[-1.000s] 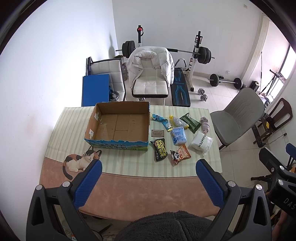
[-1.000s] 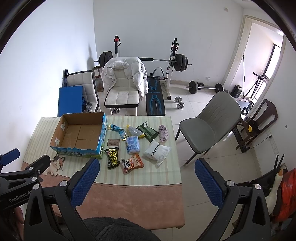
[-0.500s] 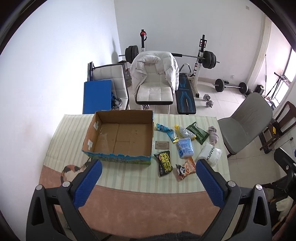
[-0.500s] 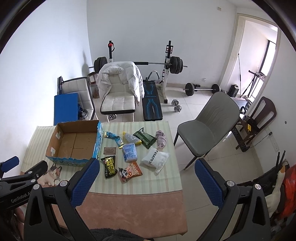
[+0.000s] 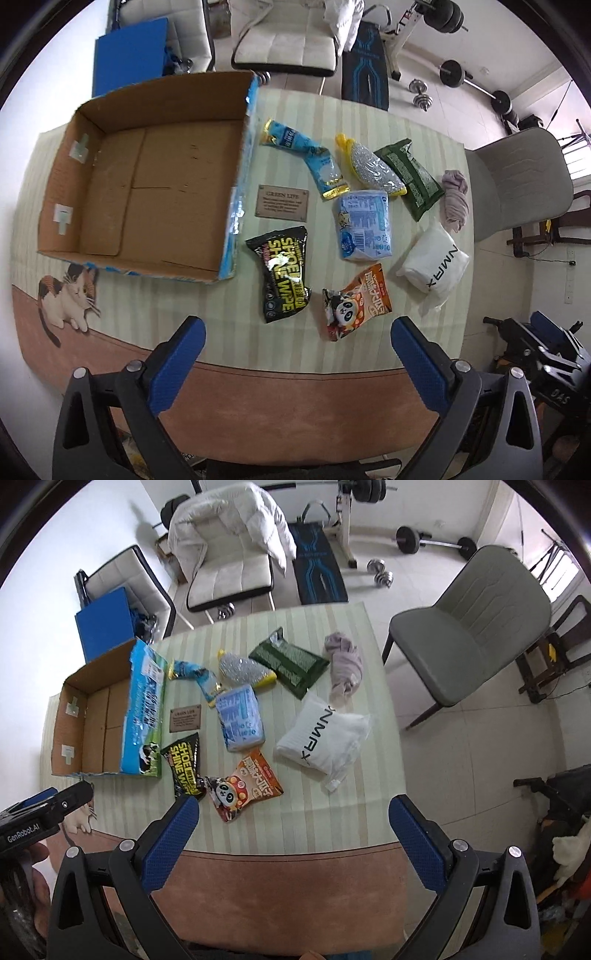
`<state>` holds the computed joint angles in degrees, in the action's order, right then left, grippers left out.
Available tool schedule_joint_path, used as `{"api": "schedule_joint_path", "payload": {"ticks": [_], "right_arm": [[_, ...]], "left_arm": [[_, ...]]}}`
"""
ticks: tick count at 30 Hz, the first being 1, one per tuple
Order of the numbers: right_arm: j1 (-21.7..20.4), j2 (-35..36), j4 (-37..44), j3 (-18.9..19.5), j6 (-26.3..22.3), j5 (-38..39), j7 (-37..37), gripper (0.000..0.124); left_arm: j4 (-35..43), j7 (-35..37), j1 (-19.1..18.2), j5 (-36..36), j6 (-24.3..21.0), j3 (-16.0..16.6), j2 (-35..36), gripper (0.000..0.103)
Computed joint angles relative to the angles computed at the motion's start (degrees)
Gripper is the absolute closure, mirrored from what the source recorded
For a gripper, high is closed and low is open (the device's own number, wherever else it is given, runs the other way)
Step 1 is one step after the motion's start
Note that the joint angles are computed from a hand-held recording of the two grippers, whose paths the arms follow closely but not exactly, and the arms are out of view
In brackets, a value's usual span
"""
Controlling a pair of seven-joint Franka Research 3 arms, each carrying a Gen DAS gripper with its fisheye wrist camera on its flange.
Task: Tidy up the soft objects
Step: 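Grasp the blue wet-wipe pack with the left tool while the right tool grasps the white NMAX bag, then carry both packs into the cardboard box and open both tools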
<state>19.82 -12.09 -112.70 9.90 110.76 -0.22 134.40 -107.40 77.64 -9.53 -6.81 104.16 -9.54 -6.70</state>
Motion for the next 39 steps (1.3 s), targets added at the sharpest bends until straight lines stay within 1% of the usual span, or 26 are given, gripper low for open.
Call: {"api": "schedule_joint_path", "payload": {"ticks": [1,2,4,5,8,9,10,11,12,14,16,18,19,20,22,25,28,30,32,34,37,39], "right_arm": [[-0.1,1.7,-0.8,-1.1,1.4,1.1,-4.0,0.021],[-0.3,4.0,-0.6,-1.9,1.7,1.4,-8.5,0.021],[-0.4,9.1,1.6,-2.5,0.0,-0.9,-15.3,0.021],[-0.4,11.7,2.7,-2.8,-0.6,-2.0,-20.0,0.021],[-0.4,17.9,5.8,-3.8,-2.5,-2.7,-29.7,0.021],[-0.4,19.9,7.4,-4.4,-4.5,-2.3,-30.0,0.021],[-0.7,22.2,9.0,-5.2,-6.6,-1.1,-28.1,0.021],[-1.5,23.5,9.7,-6.2,-7.6,1.8,-26.0,0.021],[-2.7,24.1,9.3,-7.1,-7.5,6.1,-23.6,0.021],[-5.0,22.3,4.5,-8.2,-2.0,15.0,-18.8,0.021],[-6.3,20.3,-0.9,-8.9,3.5,21.2,-12.9,0.021],[-7.5,19.3,-4.8,-8.7,7.6,28.0,-10.4,0.021],[-7.5,19.7,-5.1,-8.6,8.1,28.0,-8.7,0.021],[-7.2,20.2,-4.7,-8.5,8.1,25.8,-6.9,0.021],[-6.9,21.0,-3.8,-8.3,7.4,22.9,-6.0,0.021],[-6.5,20.7,-2.9,-7.9,6.3,19.8,-7.3,0.023],[-5.7,20.6,-1.1,-7.4,3.2,15.5,-10.3,0.026],[-5.3,20.4,-0.4,-7.3,1.2,13.5,-11.7,0.026],[-5.2,19.3,-1.0,-7.3,0.7,13.6,-12.0,0.026],[-5.3,17.8,-2.4,-7.4,1.6,14.6,-11.4,0.026],[-6.0,16.2,-3.9,-7.7,1.4,16.3,-10.7,0.025],[-6.2,15.6,-4.7,-7.7,1.2,17.6,-9.8,0.023]], "left_arm": [[1.6,-0.3,-0.2,0.8,-0.1,-0.4,2.2,0.001],[3.3,-0.4,-0.5,2.0,-0.3,-0.9,4.5,0.001],[6.0,-0.3,-1.3,5.1,-0.5,-1.9,8.2,0.001],[7.3,-0.1,-1.5,6.1,-0.8,-2.2,10.0,0.001],[10.1,-0.6,-2.2,7.4,-2.2,-2.9,14.5,0.001],[10.8,-1.0,-2.4,7.7,-2.4,-3.0,15.7,0.001],[12.1,-1.3,-2.5,7.9,-3.0,-3.1,17.2,0.001],[12.8,-1.7,-2.6,7.8,-3.3,-3.2,18.2,0.001],[13.8,-2.0,-2.6,7.6,-3.6,-3.3,19.4,0.001],[15.6,-2.9,-2.7,7.2,-4.0,-3.4,21.6,0.001],[17.6,-3.7,-2.6,6.6,-4.5,-3.5,24.0,0.001],[20.4,-4.3,-2.6,5.8,-6.0,-3.7,26.8,0.001],[21.8,-4.4,-2.6,5.4,-6.3,-3.8,28.2,0.001],[23.0,-4.6,-2.6,5.3,-6.5,-3.9,29.5,0.001],[26.2,-5.3,-3.0,5.5,-7.5,-4.0,32.5,0.001],[31.7,-5.7,-3.2,4.3,-9.6,-4.5,37.6,0.001],[36.6,-5.3,-4.1,4.4,-12.3,-4.8,42.5,0.002],[38.5,-5.0,-4.8,4.8,-13.8,-4.9,44.9,0.011],[39.8,-4.6,-5.2,5.0,-15.1,-4.9,46.6,0.031],[38.8,-4.6,-5.5,5.6,-14.5,-4.7,46.4,0.041],[35.5,-4.5,-5.9,6.9,-11.3,-4.6,44.5,0.050],[33.9,-4.4,-6.1,7.7,-10.1,-4.6,43.3,0.055]]}}
